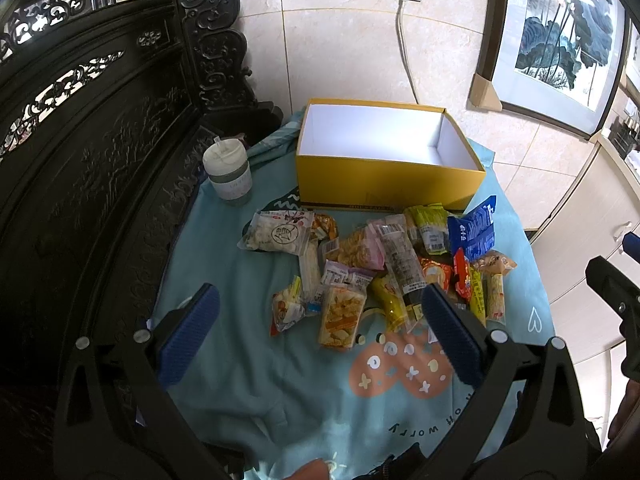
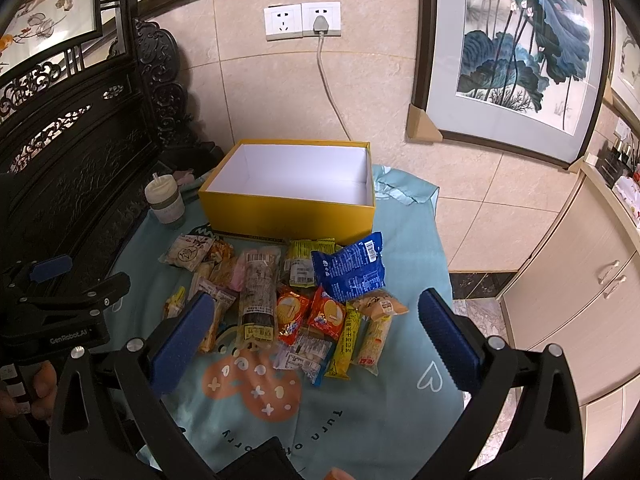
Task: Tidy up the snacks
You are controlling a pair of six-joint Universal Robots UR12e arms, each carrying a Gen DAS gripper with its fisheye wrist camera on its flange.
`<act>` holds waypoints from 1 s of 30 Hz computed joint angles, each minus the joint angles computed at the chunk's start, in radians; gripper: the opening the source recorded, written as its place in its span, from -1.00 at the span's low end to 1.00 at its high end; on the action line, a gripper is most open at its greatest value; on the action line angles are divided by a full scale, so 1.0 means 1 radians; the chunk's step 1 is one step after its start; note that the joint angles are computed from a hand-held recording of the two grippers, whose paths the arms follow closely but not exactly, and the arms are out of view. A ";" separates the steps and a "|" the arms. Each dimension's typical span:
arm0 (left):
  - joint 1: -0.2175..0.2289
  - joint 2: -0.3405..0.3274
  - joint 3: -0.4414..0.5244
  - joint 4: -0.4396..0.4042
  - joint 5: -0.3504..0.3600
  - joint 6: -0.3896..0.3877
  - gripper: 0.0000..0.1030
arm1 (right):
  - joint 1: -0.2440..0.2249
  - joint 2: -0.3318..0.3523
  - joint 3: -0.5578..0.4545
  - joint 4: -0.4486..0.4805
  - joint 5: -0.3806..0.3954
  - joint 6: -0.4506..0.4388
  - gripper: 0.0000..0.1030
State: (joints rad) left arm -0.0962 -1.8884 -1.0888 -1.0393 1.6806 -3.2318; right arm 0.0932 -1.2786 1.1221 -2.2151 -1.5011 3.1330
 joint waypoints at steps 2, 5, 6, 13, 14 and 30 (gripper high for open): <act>0.000 0.000 -0.001 0.000 0.001 0.001 0.96 | 0.001 0.000 0.002 -0.001 -0.001 0.002 0.97; 0.000 0.001 -0.005 0.003 0.000 0.000 0.96 | 0.002 -0.001 0.005 -0.004 -0.001 0.001 0.97; 0.000 0.001 -0.003 0.002 0.001 -0.001 0.96 | 0.001 0.000 0.003 -0.002 -0.001 0.002 0.97; -0.001 0.001 -0.003 0.002 0.000 0.000 0.96 | 0.001 0.000 0.005 -0.004 0.000 0.001 0.97; 0.000 0.001 -0.003 0.001 -0.001 -0.001 0.96 | 0.001 0.001 0.002 -0.002 -0.001 0.001 0.97; 0.000 -0.013 0.019 -0.031 -0.006 -0.006 0.96 | -0.004 0.011 -0.016 0.023 0.015 -0.002 0.97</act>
